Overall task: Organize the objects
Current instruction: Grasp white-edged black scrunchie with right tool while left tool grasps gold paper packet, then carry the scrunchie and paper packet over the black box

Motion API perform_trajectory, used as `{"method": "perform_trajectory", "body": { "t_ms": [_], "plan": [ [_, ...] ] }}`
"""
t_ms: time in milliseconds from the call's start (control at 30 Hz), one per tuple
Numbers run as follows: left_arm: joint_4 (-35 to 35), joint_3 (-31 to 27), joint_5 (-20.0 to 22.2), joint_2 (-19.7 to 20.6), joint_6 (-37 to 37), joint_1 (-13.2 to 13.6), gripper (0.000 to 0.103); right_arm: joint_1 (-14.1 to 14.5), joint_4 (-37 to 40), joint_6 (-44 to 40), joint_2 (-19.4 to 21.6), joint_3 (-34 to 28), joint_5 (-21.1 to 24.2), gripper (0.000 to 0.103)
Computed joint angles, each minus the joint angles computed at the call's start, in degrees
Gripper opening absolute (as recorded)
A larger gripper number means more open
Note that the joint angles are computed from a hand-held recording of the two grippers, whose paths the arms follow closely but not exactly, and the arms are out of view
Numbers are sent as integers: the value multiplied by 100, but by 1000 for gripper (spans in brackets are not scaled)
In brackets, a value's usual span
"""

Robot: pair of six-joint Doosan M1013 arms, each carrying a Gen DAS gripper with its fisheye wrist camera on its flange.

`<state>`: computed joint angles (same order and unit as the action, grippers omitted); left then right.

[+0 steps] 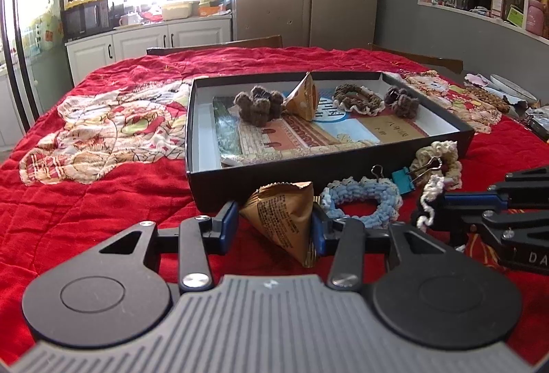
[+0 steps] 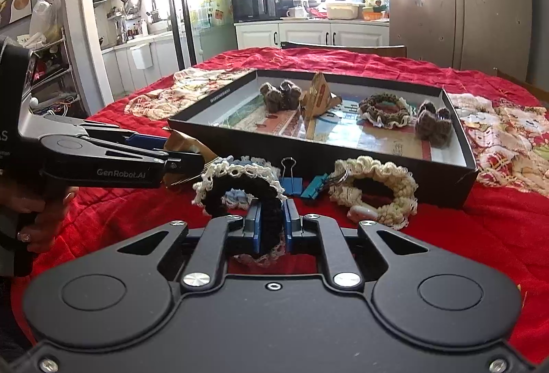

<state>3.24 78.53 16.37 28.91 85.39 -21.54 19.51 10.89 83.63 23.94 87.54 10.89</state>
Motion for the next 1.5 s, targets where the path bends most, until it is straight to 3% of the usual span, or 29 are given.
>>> {"method": "perform_trajectory", "body": {
  "t_ms": [433,500,733,933,1067,1333,1500],
  "plan": [
    [-177,117,-337,-184,265,-18,47,-16,819,-884,-155,76,-285,13],
    [-31,88,-380,-184,126,-16,47,-18,430,-518,-170,58,-345,13],
    [579,-129,-403,-111,-505,5,47,-44,-2262,2118,-110,-189,-365,13],
    [291,-518,-218,106,-322,34,47,-71,-4251,4109,101,-558,-109,13],
    [770,-789,-62,292,-793,7,47,-88,-4600,4507,267,-829,76,13],
    [691,-1380,345,678,-801,8,47,-108,-4609,4681,662,-1429,524,13],
    [725,-1694,511,886,-865,0,47,-156,-4091,4350,944,-1814,809,13]
  ]
}}
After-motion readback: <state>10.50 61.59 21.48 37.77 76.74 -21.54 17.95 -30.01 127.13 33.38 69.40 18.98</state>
